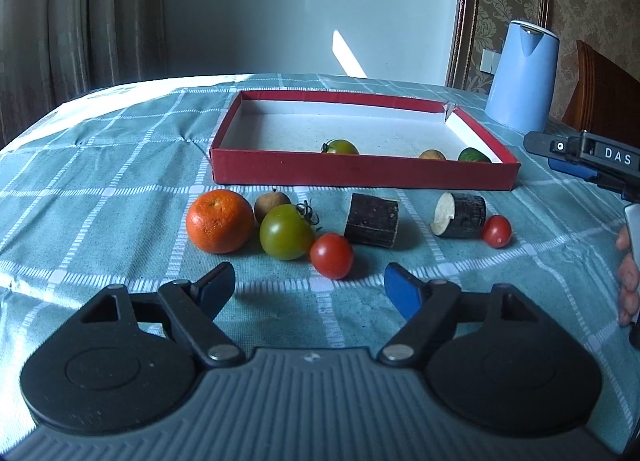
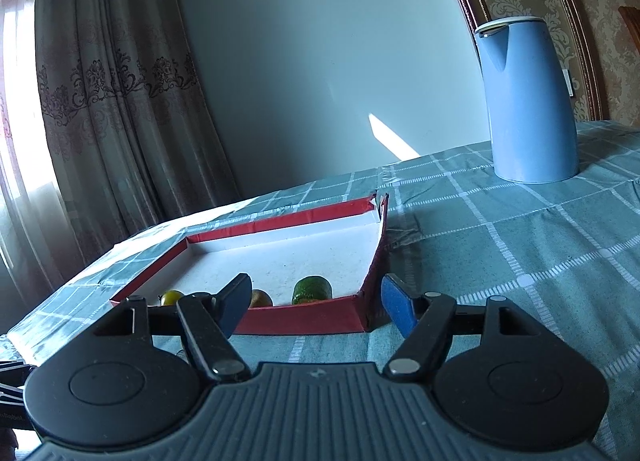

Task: Organize fruits
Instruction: 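Reach the left gripper to the red cherry tomato and grasp it, then lower the cherry tomato into the red tray and open the left gripper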

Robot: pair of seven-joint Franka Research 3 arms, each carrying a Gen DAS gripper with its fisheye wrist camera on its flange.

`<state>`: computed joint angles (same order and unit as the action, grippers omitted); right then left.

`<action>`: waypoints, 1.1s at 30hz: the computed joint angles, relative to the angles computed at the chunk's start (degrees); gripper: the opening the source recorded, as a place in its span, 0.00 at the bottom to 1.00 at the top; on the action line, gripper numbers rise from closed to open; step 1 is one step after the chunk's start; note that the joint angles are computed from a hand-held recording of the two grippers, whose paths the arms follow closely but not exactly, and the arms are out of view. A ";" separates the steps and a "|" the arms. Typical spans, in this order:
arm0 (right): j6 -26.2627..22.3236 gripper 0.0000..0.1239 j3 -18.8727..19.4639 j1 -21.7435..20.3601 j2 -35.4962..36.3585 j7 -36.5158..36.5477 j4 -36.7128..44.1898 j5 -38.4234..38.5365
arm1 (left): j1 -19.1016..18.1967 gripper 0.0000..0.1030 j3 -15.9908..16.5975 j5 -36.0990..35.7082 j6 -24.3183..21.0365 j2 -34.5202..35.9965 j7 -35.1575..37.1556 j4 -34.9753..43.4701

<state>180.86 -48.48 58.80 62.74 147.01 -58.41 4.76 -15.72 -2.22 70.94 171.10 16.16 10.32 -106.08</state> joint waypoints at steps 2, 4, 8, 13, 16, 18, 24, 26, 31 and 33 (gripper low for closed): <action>-0.03 0.58 -0.29 0.16 0.05 -0.05 -0.04 -0.09 | 0.92 0.73 -1.56 -4.94 -0.19 0.63 5.09 0.31; 0.20 0.58 -0.45 0.31 0.07 -0.17 -0.20 -0.09 | 0.12 0.70 -1.49 -6.56 -0.88 1.36 7.15 1.32; 0.06 0.58 0.46 -0.01 -0.26 -0.98 -0.16 0.08 | -0.86 0.64 -1.52 -10.61 -2.66 2.64 11.27 3.04; -0.26 0.58 0.56 0.00 -0.40 -0.82 -0.26 0.19 | -1.96 0.46 -0.73 -12.66 -3.19 3.35 12.71 4.09; -0.03 0.58 0.17 0.34 -0.49 -0.39 -0.76 0.05 | -3.10 0.36 0.30 -12.05 -3.90 3.67 12.07 4.74; -0.12 0.58 0.47 0.22 -0.60 -0.57 -0.78 0.05 | -3.84 0.31 1.00 -10.77 -4.50 3.97 10.66 5.33; -1.20 0.58 2.75 -1.15 -1.16 -0.66 0.13 -1.16 | -3.97 0.21 1.26 -7.65 -5.23 3.66 6.58 5.25; -1.14 0.58 3.28 -1.38 -1.42 -0.43 0.01 -1.67 | -3.67 0.21 1.10 -7.14 -4.85 3.30 5.96 4.76; -0.92 0.59 3.55 -1.62 -1.50 0.03 0.00 -2.20 | -3.83 0.21 1.38 -2.99 -4.56 1.21 1.45 2.99; -1.53 0.59 3.79 -1.67 -1.62 0.06 0.15 -2.46 | -3.80 0.21 1.43 0.50 -4.50 0.15 -1.62 2.66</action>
<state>179.33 -44.69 57.13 61.12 147.07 -58.26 2.30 -19.52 -0.78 71.43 166.60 16.32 8.70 -103.42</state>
